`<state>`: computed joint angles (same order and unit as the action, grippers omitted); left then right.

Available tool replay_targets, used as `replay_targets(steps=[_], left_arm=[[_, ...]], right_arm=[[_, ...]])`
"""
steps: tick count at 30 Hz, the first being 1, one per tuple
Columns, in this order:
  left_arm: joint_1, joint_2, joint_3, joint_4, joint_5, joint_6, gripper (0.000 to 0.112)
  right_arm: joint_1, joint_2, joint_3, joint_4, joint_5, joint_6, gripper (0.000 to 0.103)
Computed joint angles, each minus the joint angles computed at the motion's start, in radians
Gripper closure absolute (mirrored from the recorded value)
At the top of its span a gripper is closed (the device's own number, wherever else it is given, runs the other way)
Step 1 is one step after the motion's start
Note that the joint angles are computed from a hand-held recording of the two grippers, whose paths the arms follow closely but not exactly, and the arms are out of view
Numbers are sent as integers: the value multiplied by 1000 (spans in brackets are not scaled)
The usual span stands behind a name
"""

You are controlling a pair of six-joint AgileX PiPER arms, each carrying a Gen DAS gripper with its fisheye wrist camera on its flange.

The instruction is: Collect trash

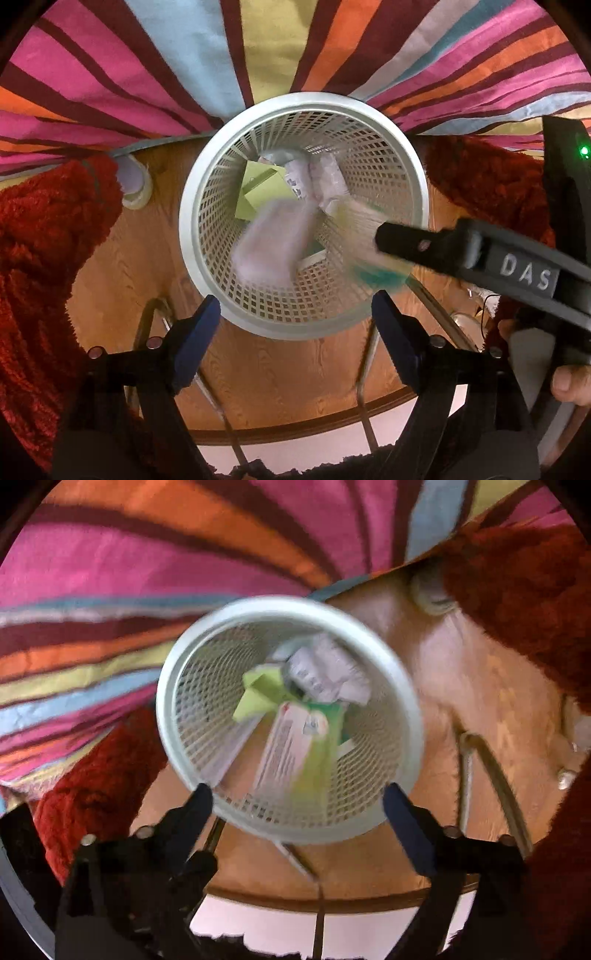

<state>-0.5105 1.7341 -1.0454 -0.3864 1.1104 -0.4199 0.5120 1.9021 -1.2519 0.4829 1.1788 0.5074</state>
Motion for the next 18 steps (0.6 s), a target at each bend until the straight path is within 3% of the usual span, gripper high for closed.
replay_targets(steps=[18], left_arm=[[15, -157, 17, 112, -34, -131, 30]], right_arm=[[66, -99, -58, -183, -17, 79, 8]])
